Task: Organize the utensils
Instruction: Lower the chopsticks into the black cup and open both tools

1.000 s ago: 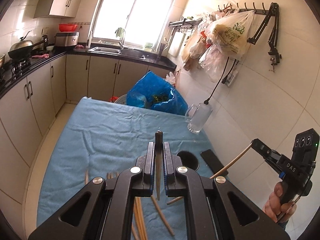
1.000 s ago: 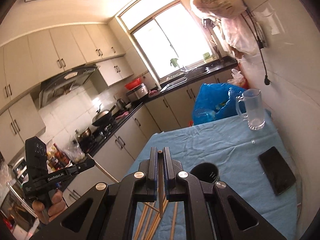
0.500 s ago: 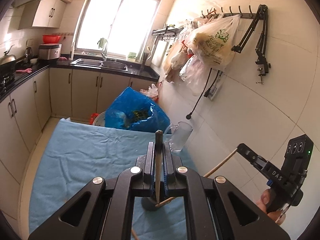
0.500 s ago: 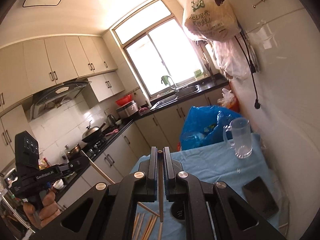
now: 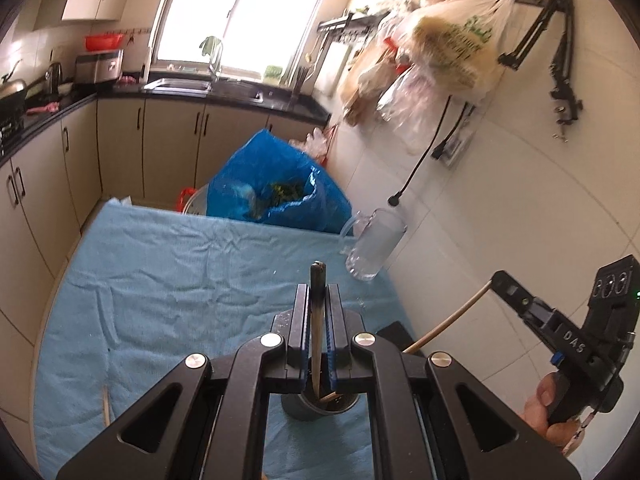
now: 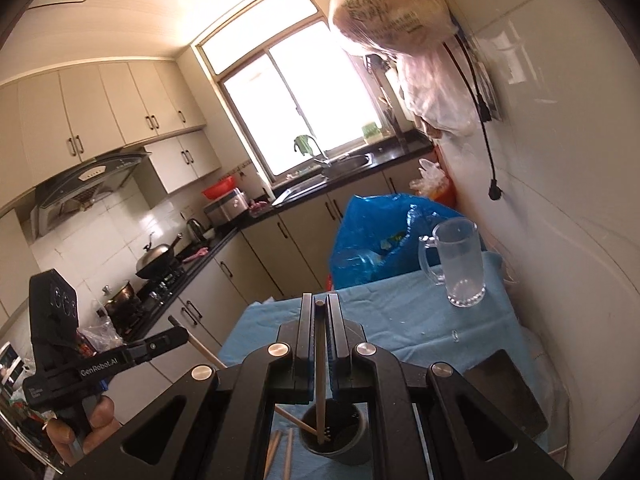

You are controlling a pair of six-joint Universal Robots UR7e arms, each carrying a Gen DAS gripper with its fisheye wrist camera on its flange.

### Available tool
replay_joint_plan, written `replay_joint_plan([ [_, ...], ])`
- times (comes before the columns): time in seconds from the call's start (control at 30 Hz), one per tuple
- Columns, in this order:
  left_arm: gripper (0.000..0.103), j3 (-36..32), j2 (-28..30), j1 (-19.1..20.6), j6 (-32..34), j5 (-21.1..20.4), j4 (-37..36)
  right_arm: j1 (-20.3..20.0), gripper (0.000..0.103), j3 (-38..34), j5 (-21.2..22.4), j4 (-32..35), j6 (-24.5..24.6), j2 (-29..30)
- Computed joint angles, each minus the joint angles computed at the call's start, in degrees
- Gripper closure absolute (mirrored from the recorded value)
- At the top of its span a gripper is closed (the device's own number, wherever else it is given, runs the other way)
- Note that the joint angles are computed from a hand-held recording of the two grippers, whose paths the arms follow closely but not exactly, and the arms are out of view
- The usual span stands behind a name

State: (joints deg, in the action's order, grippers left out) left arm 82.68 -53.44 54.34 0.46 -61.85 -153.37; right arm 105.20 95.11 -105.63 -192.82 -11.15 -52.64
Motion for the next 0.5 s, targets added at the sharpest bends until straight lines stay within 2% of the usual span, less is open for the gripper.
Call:
replay_joint_plan([
  [0.27, 0.096, -0.8, 1.3, 1.2, -1.3, 0.5, 3.1, -1.6, 0.097, -1.4, -1.0, 4.1, 1.5, 1.3],
  [0.33, 0.091, -1.0, 1.2, 1.4, -1.7, 0.3, 4.2, -1.8, 0.096, -1.7, -1.7, 5.1, 1.7, 1.7],
  [0.4, 0.073, -0.7, 1.0, 1.4, -1.9, 0.4, 4.1, -2.1, 0.095, -1.7, -1.4, 5.5, 2.3, 1.7],
  [0.5, 0.072, 0.2, 0.3, 1.1, -1.3, 1.3, 3.0, -2.2, 0.095, -1.4, -1.4, 5.4, 2.7, 1.6],
])
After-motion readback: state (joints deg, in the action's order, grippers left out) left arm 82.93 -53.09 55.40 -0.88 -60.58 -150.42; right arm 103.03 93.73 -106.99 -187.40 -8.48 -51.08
